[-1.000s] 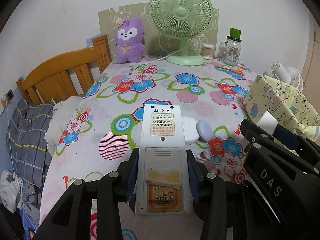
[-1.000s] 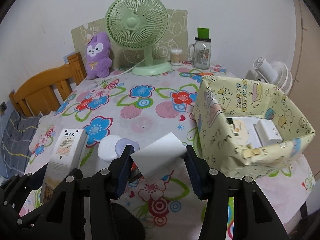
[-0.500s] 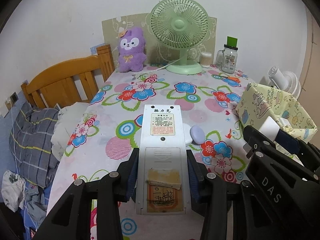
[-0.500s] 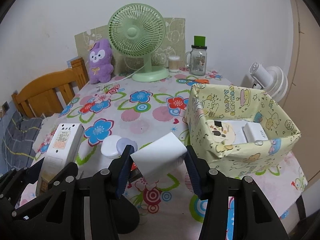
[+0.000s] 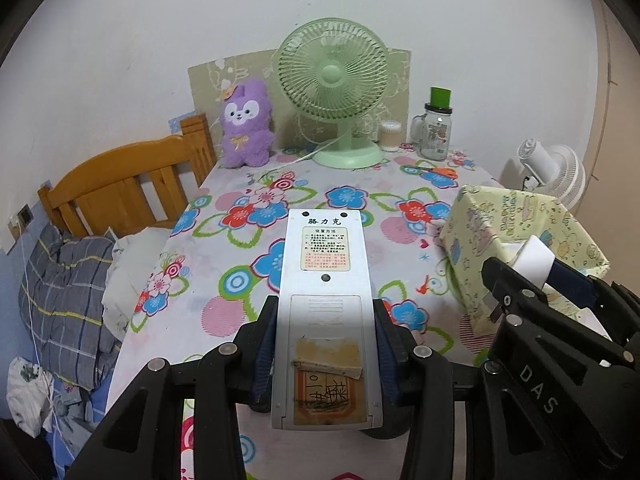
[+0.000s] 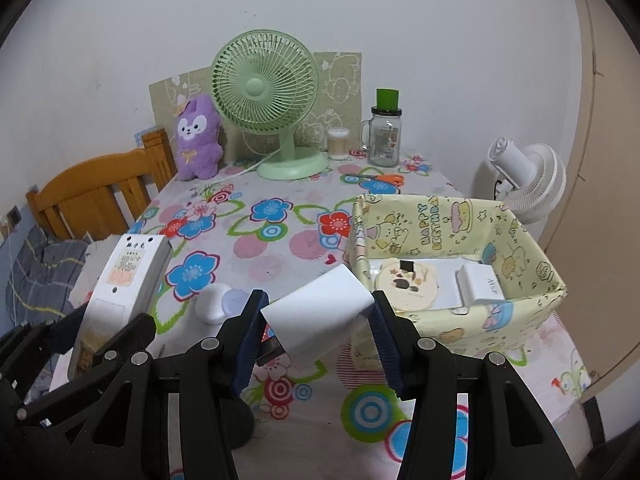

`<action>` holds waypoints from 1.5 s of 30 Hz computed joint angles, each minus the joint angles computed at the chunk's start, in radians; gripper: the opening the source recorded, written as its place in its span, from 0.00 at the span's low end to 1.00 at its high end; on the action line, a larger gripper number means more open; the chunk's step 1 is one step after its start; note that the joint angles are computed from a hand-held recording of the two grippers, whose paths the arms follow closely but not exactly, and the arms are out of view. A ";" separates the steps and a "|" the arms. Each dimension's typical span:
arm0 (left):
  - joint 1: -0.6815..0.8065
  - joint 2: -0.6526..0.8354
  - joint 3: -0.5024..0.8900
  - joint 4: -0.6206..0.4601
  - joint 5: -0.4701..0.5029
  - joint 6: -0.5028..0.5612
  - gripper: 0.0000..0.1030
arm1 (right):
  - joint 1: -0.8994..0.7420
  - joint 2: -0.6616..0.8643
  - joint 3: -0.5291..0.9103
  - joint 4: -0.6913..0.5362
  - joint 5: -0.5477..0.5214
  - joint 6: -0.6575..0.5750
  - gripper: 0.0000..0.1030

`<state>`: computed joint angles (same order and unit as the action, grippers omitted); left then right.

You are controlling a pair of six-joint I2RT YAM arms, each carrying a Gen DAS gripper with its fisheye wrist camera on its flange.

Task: Organize rigid objects
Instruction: 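Carry the remote box in the left tool while the right tool carries the cube charger toward the box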

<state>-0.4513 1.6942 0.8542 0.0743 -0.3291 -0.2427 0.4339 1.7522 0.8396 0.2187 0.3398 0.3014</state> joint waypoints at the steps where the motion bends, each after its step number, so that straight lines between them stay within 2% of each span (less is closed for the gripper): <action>1: -0.007 0.000 0.006 -0.006 -0.001 -0.001 0.44 | -0.008 -0.008 -0.005 -0.004 -0.005 -0.003 0.53; 23: -0.112 0.113 0.212 -0.099 0.003 0.022 0.44 | -0.147 -0.089 -0.044 -0.045 -0.018 -0.104 0.53; 34: -0.155 0.191 0.351 -0.157 0.004 0.007 0.44 | -0.245 -0.102 -0.013 -0.071 -0.067 -0.169 0.53; 45: -0.197 0.290 0.497 -0.219 -0.002 -0.016 0.44 | -0.359 -0.074 0.025 -0.081 -0.160 -0.221 0.53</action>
<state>-0.6486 1.9838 1.3516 -0.1447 -0.3310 -0.2585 0.0747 1.6779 0.8647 0.1377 0.1796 0.0799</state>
